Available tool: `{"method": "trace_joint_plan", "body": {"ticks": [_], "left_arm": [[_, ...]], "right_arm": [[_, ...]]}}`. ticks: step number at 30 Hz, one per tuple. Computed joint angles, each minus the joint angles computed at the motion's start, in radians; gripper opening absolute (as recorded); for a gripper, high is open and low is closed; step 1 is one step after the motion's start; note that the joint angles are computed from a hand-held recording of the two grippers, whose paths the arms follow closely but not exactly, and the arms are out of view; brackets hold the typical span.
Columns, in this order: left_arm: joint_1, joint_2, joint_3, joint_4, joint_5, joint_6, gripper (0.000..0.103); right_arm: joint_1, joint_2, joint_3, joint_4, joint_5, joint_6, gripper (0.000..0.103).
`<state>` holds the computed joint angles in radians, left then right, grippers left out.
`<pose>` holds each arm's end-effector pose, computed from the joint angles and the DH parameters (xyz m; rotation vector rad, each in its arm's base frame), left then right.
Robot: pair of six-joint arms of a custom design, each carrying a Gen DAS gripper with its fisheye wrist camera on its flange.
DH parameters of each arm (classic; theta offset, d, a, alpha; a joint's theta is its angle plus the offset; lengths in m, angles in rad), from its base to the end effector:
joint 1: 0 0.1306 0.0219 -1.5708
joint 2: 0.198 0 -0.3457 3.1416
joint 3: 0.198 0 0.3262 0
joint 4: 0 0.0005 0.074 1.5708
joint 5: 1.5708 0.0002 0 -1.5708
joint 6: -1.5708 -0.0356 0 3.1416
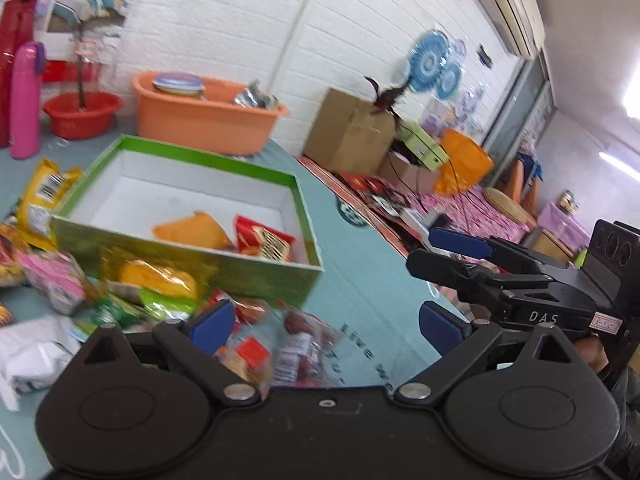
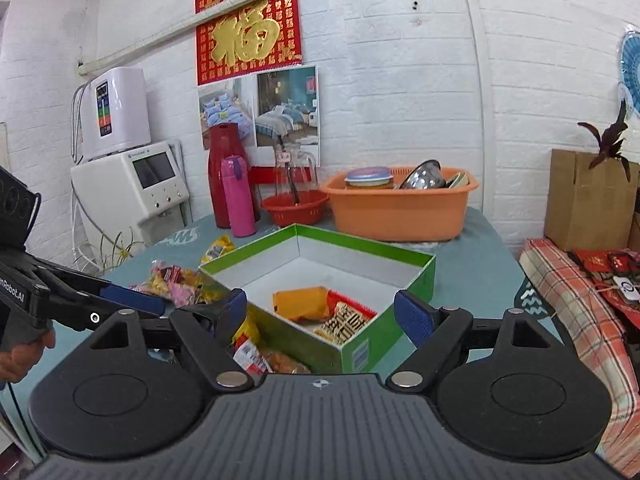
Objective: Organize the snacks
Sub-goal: 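Move the left gripper to the clear bag of dried meat and grasp it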
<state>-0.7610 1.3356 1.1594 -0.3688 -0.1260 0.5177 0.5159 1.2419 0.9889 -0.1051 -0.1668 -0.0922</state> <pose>0.3095 -0.2892 0.3620 0.1872 2.1672 -0.6205 0.3407 0.1994 0.3533 -0.5238 1.8944 0.5639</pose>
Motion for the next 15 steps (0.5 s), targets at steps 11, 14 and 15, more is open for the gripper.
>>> {"method": "trace_joint_plan", "body": {"ticks": [11, 14, 15], "left_arm": [[-0.004, 0.257, 0.162, -0.03, 0.088, -0.012, 0.103], [0.001, 0.286, 0.18, -0.046, 0.043, 0.001, 0.103], [0.004, 0.293, 0.183, -0.046, 0.023, 0.007, 0.103]], "right_arm": [[-0.034, -0.049, -0.161, -0.069, -0.026, -0.098, 0.103], [-0.025, -0.035, -0.173, -0.044, -0.043, -0.112, 0.103], [-0.02, -0.028, -0.174, -0.04, -0.053, -0.116, 0.103]]}}
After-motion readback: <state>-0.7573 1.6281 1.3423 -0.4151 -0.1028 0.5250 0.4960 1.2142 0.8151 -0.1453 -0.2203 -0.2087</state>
